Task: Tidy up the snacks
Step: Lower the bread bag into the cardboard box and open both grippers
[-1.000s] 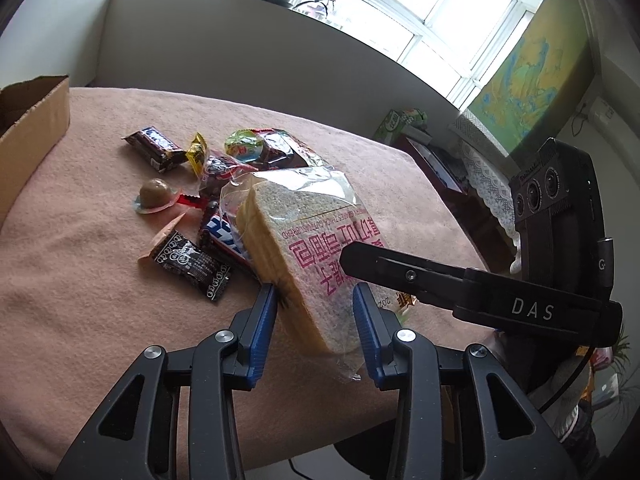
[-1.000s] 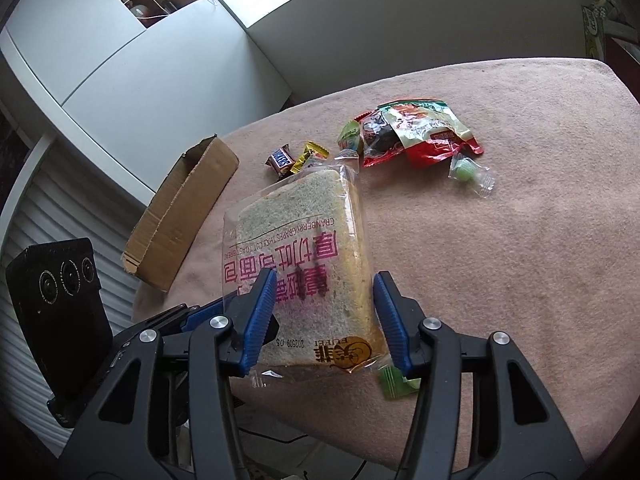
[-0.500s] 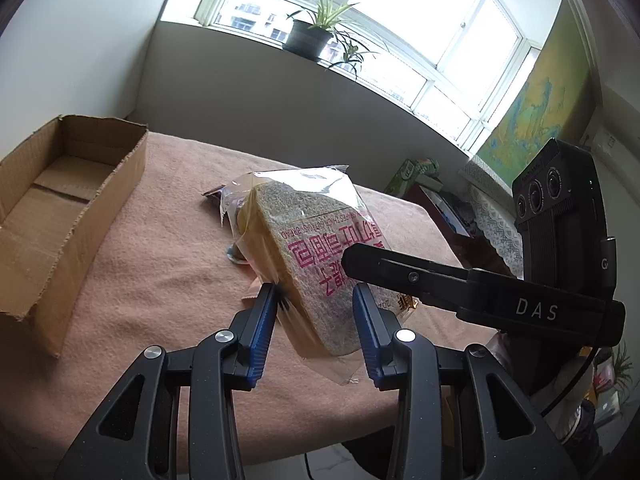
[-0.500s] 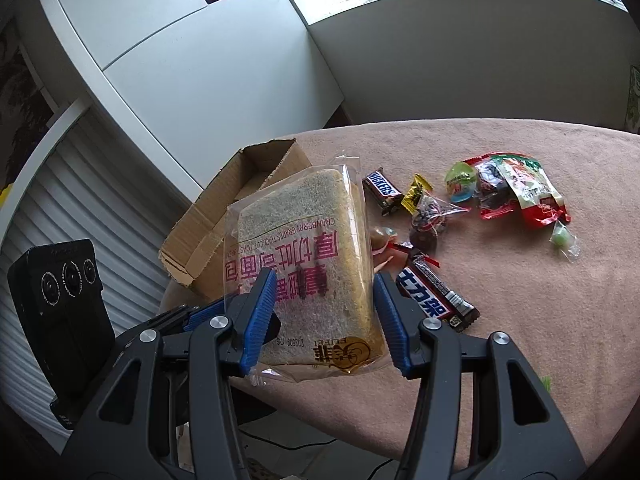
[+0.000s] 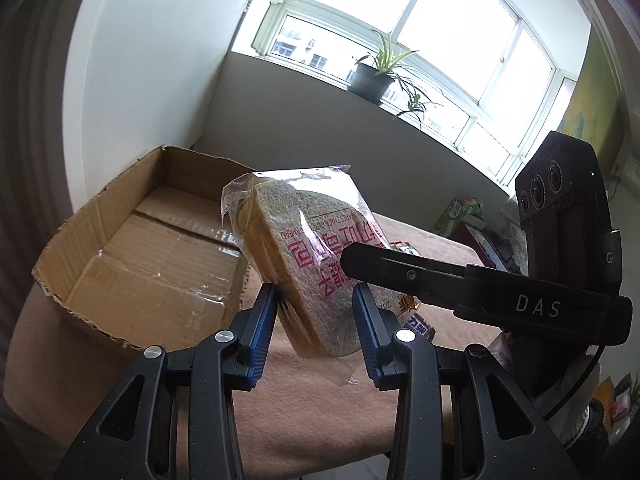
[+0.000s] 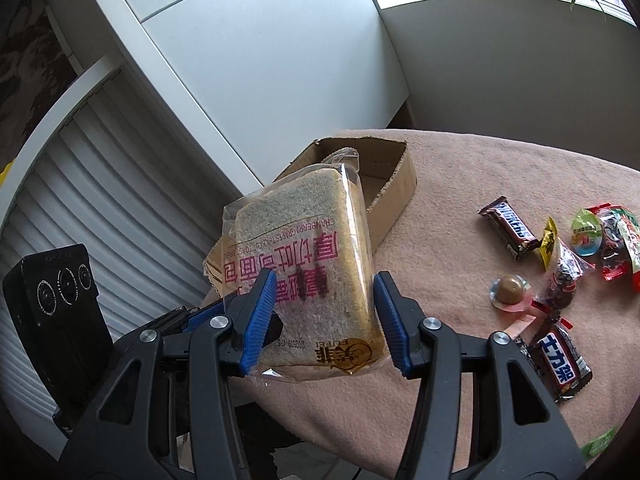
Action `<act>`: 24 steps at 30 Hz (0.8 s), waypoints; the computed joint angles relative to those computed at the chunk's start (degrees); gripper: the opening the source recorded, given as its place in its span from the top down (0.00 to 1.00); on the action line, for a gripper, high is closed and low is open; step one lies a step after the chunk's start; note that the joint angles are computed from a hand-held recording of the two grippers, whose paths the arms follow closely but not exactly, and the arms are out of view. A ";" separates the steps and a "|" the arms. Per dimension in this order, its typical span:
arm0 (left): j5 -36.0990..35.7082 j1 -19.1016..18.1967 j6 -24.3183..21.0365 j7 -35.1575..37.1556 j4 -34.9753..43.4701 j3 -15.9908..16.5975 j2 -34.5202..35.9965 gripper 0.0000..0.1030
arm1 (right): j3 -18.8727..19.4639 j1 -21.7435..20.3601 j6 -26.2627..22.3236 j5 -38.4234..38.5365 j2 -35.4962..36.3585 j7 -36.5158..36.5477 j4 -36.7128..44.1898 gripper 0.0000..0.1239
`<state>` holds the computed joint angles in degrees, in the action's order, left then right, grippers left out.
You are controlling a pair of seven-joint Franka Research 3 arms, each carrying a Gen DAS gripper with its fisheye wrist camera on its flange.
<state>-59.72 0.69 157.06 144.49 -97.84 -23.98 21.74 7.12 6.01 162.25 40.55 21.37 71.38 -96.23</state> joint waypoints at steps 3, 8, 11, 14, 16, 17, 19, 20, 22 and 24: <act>0.31 0.59 0.56 -0.74 0.68 0.74 0.65 0.64 | -0.51 1.41 -1.44 -2.83 3.20 2.16 4.59 0.57; 1.30 2.30 0.74 -1.83 1.88 1.16 1.74 0.64 | -1.07 2.93 -4.03 -7.16 8.36 6.14 11.98 0.57; 3.32 2.70 1.19 -3.66 3.04 1.28 2.88 0.64 | -1.14 3.38 -5.46 -9.18 11.02 7.94 15.53 0.57; 5.07 3.31 1.14 -5.68 3.84 1.04 3.89 0.64 | -1.38 3.99 -6.57 -11.20 13.22 9.81 18.43 0.57; 6.78 3.50 1.14 -7.27 4.99 0.98 4.99 0.64 | -1.37 4.17 -7.25 -12.29 14.21 10.52 19.82 0.57; 7.57 3.69 1.32 -7.87 5.29 0.82 5.38 0.63 | -1.32 4.20 -7.51 -12.71 14.60 10.74 20.35 0.57; 9.38 3.87 2.12 -9.03 5.78 0.56 6.07 0.63 | -1.55 4.56 -8.17 -13.80 15.56 11.64 22.03 0.57; 10.53 3.72 3.13 -9.77 5.74 0.54 6.28 0.63 | -1.93 4.85 -8.02 -14.47 15.24 12.19 21.76 0.57; 14.69 2.22 5.98 -13.38 5.82 1.77 6.90 0.64 | -2.33 5.20 -7.17 -15.50 14.82 12.85 21.19 0.56; 17.08 2.32 6.85 -15.98 5.87 1.74 7.41 0.64 | -2.18 5.06 -6.30 -15.75 13.93 13.02 19.92 0.56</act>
